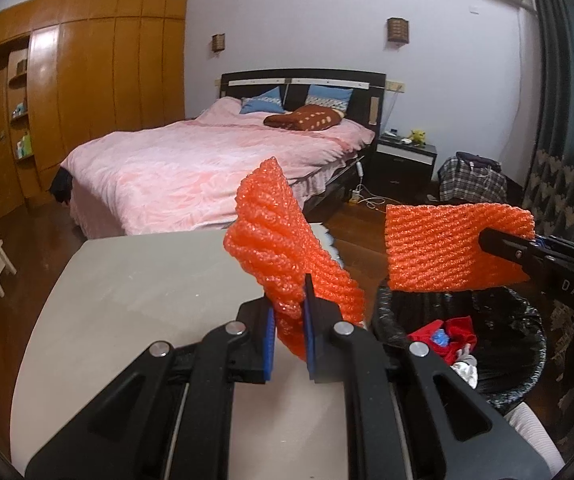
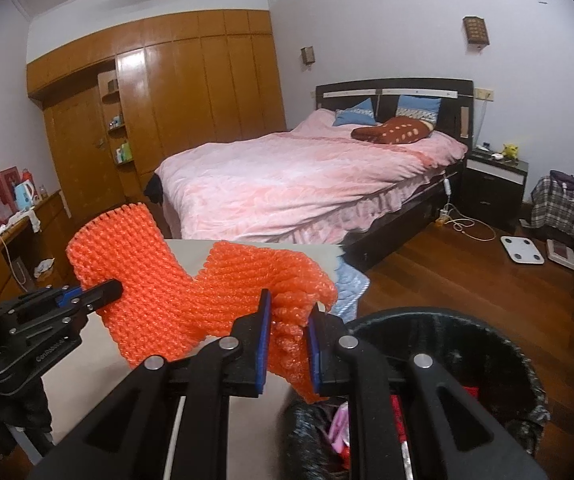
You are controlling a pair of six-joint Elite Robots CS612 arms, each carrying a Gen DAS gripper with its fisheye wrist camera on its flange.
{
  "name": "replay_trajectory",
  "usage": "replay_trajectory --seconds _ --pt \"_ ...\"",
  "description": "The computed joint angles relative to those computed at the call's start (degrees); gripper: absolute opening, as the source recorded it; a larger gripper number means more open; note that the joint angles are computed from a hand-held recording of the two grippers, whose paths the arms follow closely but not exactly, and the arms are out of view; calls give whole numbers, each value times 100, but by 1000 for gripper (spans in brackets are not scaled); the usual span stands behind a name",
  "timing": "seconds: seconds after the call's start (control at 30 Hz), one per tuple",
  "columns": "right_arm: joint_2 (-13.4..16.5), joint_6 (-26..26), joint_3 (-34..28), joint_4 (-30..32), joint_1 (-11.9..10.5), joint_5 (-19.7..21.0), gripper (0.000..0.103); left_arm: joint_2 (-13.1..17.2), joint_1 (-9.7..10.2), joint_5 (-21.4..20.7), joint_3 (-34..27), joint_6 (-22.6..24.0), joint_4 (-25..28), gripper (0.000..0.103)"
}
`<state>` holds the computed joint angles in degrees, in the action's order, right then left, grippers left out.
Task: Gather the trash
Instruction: 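Lift the orange mesh net with both tools and carry it over the bin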
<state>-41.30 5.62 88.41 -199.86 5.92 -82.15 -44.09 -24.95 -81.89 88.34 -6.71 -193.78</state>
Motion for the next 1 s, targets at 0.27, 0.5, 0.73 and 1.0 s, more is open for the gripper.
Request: replay_trajectory --seconds 0.27,0.5,0.73,1.0 --pt "-123 24 259 -193 -112 -196 16 2 -151 -65 -13 51 -111 11" --pt "-180 164 385 -301 -186 -417 16 42 -249 -231 -93 129 -99 11" --pt "-240 223 559 -422 -261 -568 16 105 -351 -374 -212 236 -79 11" --pt "-299 263 746 -504 -386 -760 16 215 -481 -541 -395 391 29 11"
